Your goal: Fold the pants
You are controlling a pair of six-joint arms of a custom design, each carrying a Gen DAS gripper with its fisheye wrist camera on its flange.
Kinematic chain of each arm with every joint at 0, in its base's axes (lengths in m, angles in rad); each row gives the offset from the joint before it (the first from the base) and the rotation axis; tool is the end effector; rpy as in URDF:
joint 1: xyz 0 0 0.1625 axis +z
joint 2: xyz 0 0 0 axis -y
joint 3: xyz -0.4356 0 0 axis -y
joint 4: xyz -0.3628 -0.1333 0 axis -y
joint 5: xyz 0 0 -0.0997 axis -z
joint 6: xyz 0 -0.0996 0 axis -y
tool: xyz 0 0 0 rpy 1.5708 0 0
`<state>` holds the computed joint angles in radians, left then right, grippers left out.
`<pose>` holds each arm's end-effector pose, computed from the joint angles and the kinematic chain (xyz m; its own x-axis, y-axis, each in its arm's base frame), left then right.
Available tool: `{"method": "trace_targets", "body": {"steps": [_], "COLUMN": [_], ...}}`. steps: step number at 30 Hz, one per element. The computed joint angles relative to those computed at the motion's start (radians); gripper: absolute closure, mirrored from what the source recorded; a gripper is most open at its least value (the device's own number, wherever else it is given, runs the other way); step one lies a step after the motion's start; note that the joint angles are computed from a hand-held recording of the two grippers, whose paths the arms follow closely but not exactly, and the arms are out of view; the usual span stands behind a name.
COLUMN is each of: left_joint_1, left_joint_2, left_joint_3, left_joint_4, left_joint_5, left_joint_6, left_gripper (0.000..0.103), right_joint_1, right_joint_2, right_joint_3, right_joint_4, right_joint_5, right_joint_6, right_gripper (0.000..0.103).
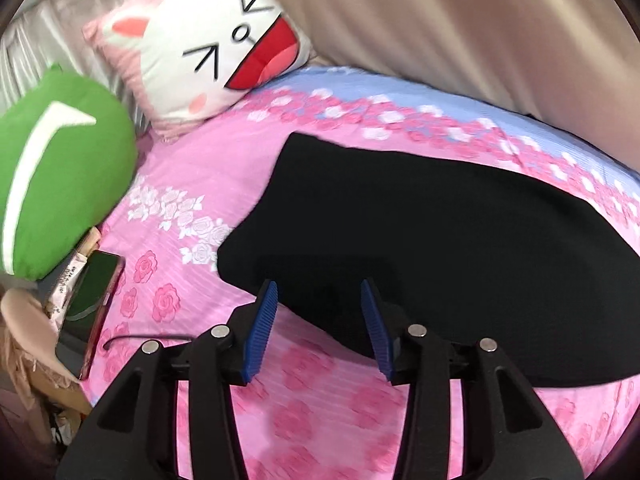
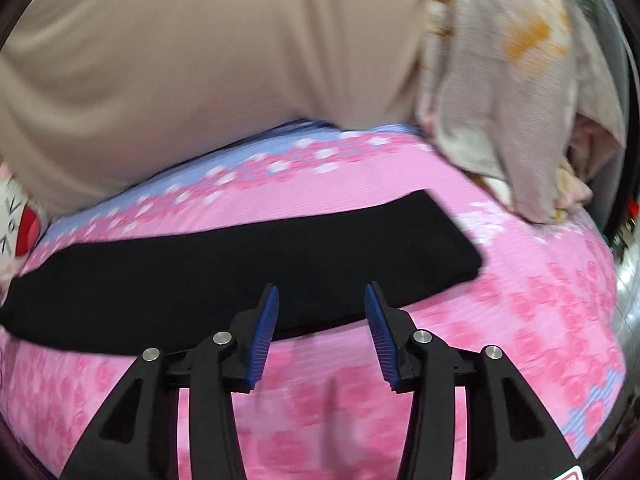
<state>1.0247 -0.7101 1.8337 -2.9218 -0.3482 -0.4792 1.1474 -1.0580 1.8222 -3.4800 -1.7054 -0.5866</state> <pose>-0.1135 -0.6238 0.1087 -0.5897 -0.3873 -0.7087 0.2638 0.7370 -0.6223 -0.1399 -0.6024 0.3411 -0.8045 0.2234 0.5503 -0.3310 0.6007 -0.7278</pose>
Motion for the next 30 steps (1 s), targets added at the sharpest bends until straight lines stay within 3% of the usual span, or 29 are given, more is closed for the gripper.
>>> {"method": "trace_targets", "body": {"steps": [4, 8, 10, 12, 14, 15, 19, 25, 26, 30], "left_joint_1": [0.058, 0.061, 0.07, 0.085, 0.071, 0.057, -0.03, -0.09, -0.1, -0.146], "left_joint_2": [0.004, 0.057, 0.061, 0.046, 0.036, 0.034, 0.054, 0.127, 0.14, 0.231], "left_joint_3": [-0.029, -0.067, -0.081, -0.08, -0.061, -0.048, 0.006, -0.04, -0.047, -0.115], "left_joint_4": [-0.052, -0.083, -0.054, -0.021, -0.009, -0.027, -0.186, -0.245, -0.259, -0.282], "left_joint_5": [-0.076, 0.009, 0.04, 0.007, 0.019, 0.028, 0.091, -0.016, -0.04, -0.046], "left_joint_6": [0.079, 0.153, 0.125, 0.083, 0.046, 0.042, 0.12, 0.173, 0.188, 0.252], "left_gripper": [0.065, 0.089, 0.089, 0.087, 0.087, 0.087, 0.084, 0.082, 0.079, 0.045], "right_joint_1": [0.044, 0.082, 0.094, 0.102, 0.103, 0.102, 0.064, 0.028, 0.018, -0.04], "right_joint_2": [0.041, 0.073, 0.075, 0.079, 0.097, 0.095, 0.05, 0.027, 0.024, -0.01], "right_joint_3": [0.008, 0.004, 0.012, 0.01, -0.015, -0.019, 0.024, 0.027, 0.029, 0.004], "right_joint_4": [0.004, -0.002, -0.025, -0.037, -0.039, -0.034, -0.092, -0.068, -0.08, -0.067], "right_joint_5": [-0.02, -0.041, -0.038, -0.039, -0.091, -0.11, -0.05, -0.047, -0.052, -0.059], "right_joint_6": [-0.016, -0.036, -0.05, -0.066, -0.075, -0.066, -0.051, -0.039, -0.045, 0.003], "right_gripper": [0.059, 0.059, 0.058, 0.048, 0.047, 0.047, 0.047, 0.047, 0.047, 0.046]}}
